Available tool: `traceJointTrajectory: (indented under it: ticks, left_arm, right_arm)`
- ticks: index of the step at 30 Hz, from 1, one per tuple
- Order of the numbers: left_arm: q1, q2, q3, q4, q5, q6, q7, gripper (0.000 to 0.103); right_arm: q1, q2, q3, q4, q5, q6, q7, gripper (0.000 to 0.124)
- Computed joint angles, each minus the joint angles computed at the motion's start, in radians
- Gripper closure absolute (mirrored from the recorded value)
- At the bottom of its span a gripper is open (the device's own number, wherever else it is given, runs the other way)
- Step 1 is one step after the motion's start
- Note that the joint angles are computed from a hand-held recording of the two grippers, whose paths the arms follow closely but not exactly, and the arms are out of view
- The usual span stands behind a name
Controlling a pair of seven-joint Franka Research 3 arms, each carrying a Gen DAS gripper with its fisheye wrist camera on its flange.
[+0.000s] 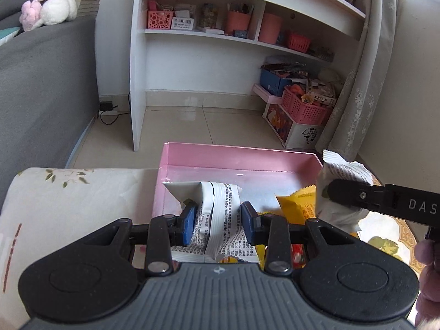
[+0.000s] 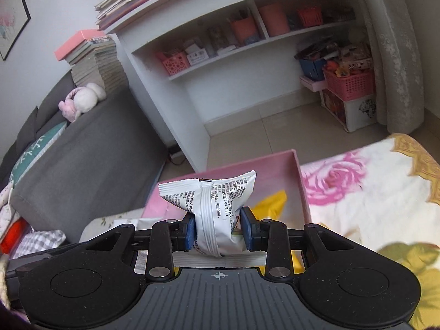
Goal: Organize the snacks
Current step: 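Carry both white wrapped buns over the pink box with both tools, then open both tools to release the white buns into the box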
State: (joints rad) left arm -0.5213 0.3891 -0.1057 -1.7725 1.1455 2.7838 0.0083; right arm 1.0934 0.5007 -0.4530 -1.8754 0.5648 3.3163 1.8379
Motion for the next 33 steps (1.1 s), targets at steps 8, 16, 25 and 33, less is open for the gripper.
traceJointTrajectory:
  ticks: [8,16,25,33]
  left_arm:
    - [-0.013,0.102,0.025,0.128,-0.050,-0.030,0.109,0.071]
    - [-0.025,0.153,0.047,0.180,-0.102,-0.059,0.176,0.072]
    - [-0.054,0.138,0.083,0.170,-0.015,-0.034,0.100,0.029]
    - [-0.045,0.101,0.055,0.138,-0.008,-0.044,0.105,0.010]
  right_arm:
    - [-0.140,0.108,0.088,0.142,-0.030,-0.019,0.014,0.092]
    - [-0.141,0.184,0.031,0.224,-0.110,-0.081,0.118,0.092]
    - [-0.150,0.174,0.040,0.208,-0.168,-0.044,0.179,0.053]
    - [-0.055,0.141,-0.061,0.156,-0.149,-0.069,0.208,0.035]
